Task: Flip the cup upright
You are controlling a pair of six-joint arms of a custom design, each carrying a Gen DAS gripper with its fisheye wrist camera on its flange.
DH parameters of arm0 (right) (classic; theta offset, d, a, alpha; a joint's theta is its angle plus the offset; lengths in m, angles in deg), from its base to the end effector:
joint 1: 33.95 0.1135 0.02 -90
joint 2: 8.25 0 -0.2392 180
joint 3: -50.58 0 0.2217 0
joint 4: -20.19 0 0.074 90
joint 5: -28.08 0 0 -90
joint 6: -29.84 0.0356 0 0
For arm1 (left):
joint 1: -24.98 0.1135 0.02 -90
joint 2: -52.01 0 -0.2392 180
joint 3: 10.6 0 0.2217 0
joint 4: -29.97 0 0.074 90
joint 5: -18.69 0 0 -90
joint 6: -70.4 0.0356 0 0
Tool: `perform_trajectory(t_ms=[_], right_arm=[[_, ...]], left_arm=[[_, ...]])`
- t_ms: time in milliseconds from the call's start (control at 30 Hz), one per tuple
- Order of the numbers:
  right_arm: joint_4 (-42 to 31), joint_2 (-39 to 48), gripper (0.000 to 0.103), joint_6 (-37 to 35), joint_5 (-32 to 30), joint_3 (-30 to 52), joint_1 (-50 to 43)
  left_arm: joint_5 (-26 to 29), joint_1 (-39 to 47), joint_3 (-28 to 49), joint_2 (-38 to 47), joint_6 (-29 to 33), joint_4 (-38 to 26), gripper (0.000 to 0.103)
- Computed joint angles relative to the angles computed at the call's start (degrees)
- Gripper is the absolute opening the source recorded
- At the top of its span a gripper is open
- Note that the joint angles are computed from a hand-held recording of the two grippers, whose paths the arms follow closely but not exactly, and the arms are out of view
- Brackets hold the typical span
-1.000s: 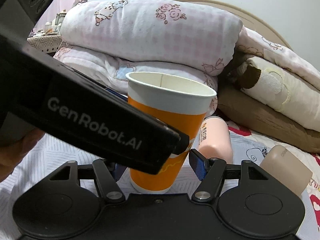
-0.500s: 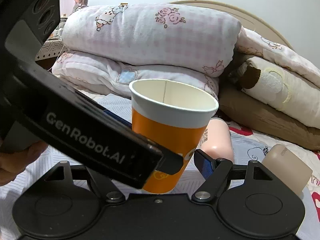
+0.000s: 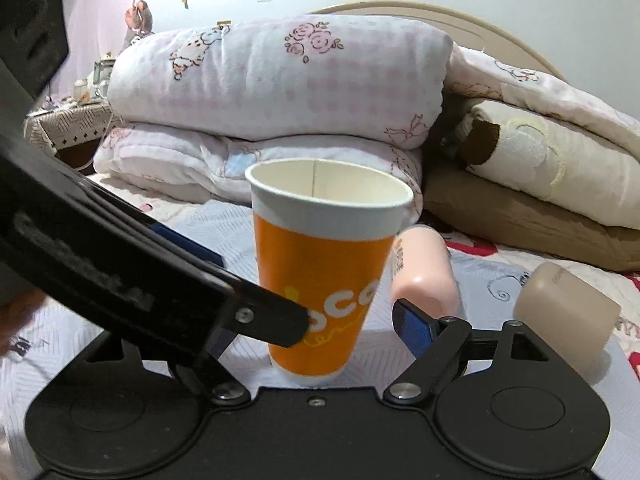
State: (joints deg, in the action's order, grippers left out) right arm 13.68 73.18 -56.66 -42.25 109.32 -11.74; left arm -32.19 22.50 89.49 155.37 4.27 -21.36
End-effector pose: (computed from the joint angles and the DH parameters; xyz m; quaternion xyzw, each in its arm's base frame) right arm 0.2663 0.0958 0.2121 -0.0529 0.8526 -0.0327 0.5189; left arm 0.3542 -0.0378 0.2507 0.3037 0.8509 -0.2602 0.3407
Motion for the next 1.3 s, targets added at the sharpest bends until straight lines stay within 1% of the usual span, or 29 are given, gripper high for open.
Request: perform_trajectory(t_ms=[33, 133, 233, 333, 400, 467, 533, 667, 833, 933, 967, 1133, 1200, 1300], right_arm=[[-1.42, -0.09, 0.086, -0.03, 1.13, 0.34, 0.58], [-4.54, -1.58, 0.086, 0.55, 1.53, 0.76, 1.40], [-7.13, -4.43, 0.086, 1.58, 2.01, 0.58, 2.41], [-11.25, -7.53, 0.086, 3.32, 2.73, 1.11, 3.46], [-14.83, -10.08, 0.086, 4.75, 4.28, 1.56, 4.90], [-17.78, -12.20, 0.086, 5.43, 5.89, 2.04, 6.28], [-20.64, -13.74, 0.086, 6.05, 9.50, 2.53, 8.54], [-25.62, -17.74, 0.086, 8.77, 12.80, 3.19, 11.61], [-33.02, -22.11, 0.086, 14.01, 16.39, 5.99, 15.64], [-37.02, -24.28, 0.086, 17.04, 17.64, 8.10, 17.81], [-38.18, -24.80, 0.086, 17.87, 18.36, 8.90, 18.79], [-45.03, -24.82, 0.087, 20.29, 25.56, 13.63, 25.83], [-48.39, -24.31, 0.087, 22.99, 28.42, 15.58, 28.70], [-53.01, -23.31, 0.087, 26.91, 31.19, 18.27, 31.43]], left_arm=[[-0.92, 0.05, -1.29, -1.13, -0.59, 0.59, 0.079], [-1.86, 0.76, -3.57, -3.83, -1.78, 0.51, 0.079], [-2.48, 1.65, -4.79, -6.81, -2.84, 0.10, 0.079], [-3.27, 2.64, -5.92, -10.71, -3.62, -0.76, 0.079], [-3.95, 3.41, -6.94, -13.75, -3.66, -1.49, 0.079], [-6.30, 3.67, -9.24, -17.77, -3.40, -0.68, 0.079], [-7.64, 4.05, -10.49, -20.68, -3.25, -0.85, 0.079], [-8.16, 5.65, -10.14, -24.18, -3.91, -4.69, 0.079], [-7.96, 7.77, -10.63, -29.00, -2.11, -8.81, 0.080], [-9.30, 8.82, -10.09, -31.39, -1.47, -11.87, 0.080], [-8.56, 9.84, -10.12, -32.23, -1.31, -12.55, 0.080], [-5.76, 14.86, -7.75, -33.64, 0.44, -17.39, 0.080], [-4.71, 16.95, -7.08, -33.81, 0.81, -18.82, 0.081], [-5.06, 18.94, -7.41, -34.57, 1.25, -18.93, 0.083]])
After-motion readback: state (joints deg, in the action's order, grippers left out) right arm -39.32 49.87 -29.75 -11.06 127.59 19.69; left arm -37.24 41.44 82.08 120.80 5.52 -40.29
